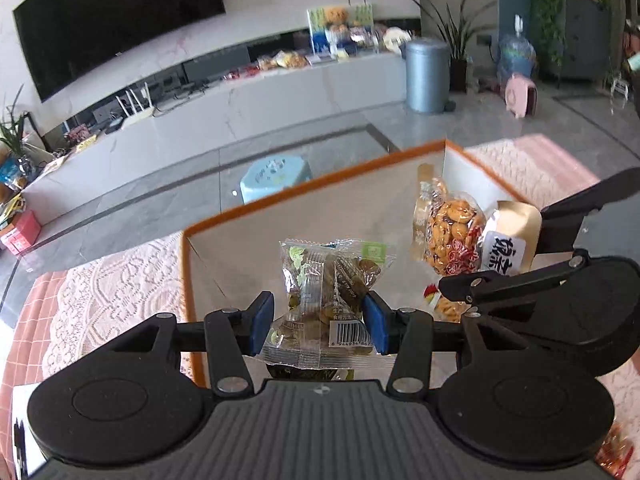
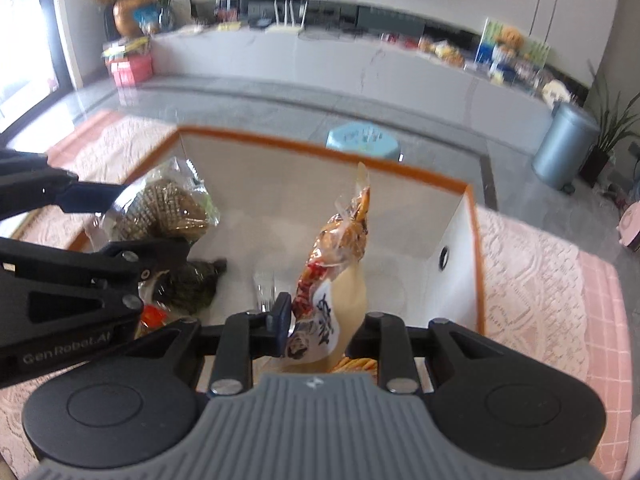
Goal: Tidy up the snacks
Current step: 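Carry both snacks over the orange box and release them inside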
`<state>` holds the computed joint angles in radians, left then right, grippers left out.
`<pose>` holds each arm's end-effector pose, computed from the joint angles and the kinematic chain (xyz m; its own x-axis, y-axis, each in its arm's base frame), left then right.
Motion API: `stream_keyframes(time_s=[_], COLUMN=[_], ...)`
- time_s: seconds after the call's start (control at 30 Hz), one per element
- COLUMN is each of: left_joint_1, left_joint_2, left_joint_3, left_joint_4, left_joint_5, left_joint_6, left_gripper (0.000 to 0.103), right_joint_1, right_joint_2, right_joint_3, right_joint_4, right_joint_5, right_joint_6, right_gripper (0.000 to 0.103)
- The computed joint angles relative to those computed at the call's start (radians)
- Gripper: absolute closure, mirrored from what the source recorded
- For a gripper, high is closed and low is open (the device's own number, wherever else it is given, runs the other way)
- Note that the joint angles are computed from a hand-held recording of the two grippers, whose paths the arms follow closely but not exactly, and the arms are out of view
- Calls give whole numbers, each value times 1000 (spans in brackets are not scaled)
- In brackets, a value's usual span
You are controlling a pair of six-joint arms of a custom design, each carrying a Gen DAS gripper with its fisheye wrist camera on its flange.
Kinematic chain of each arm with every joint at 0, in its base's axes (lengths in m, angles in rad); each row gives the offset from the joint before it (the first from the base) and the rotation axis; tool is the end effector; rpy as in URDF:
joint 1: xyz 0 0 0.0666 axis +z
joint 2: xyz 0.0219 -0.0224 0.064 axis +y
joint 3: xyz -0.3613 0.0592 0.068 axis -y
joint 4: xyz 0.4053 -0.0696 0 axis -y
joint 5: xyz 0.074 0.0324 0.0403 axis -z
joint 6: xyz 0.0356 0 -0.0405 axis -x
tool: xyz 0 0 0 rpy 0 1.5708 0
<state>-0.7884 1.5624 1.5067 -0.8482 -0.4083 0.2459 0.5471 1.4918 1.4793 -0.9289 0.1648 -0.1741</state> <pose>0.4027 -0.3856 0.3860 -0.6536 0.3406 -0.6759 0.3286 0.9322 0.1520 0.4563 0.2707 0.4027 -0.7546 -0.2595 -0.6027 -0.3046 0.9521 -0.0286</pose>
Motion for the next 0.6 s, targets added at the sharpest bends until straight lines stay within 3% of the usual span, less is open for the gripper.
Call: stream_keyframes(time_s=[0.17,0.6], left_joint_1=[3,23], left_joint_2=[43,141], left_joint_3=[29,130], left_joint_4=[-39,-199], left_joint_5=[6,24], left_joint_6=[-37,-31], left_gripper=[48,47], right_joint_1=[-23,-44], right_joint_2=[62,172], right_joint_3=[37,141], right_joint_4=[-47,-155], right_joint_5=[-54,-67], right_joint_6=[-4,-4], right_gripper=[82,82])
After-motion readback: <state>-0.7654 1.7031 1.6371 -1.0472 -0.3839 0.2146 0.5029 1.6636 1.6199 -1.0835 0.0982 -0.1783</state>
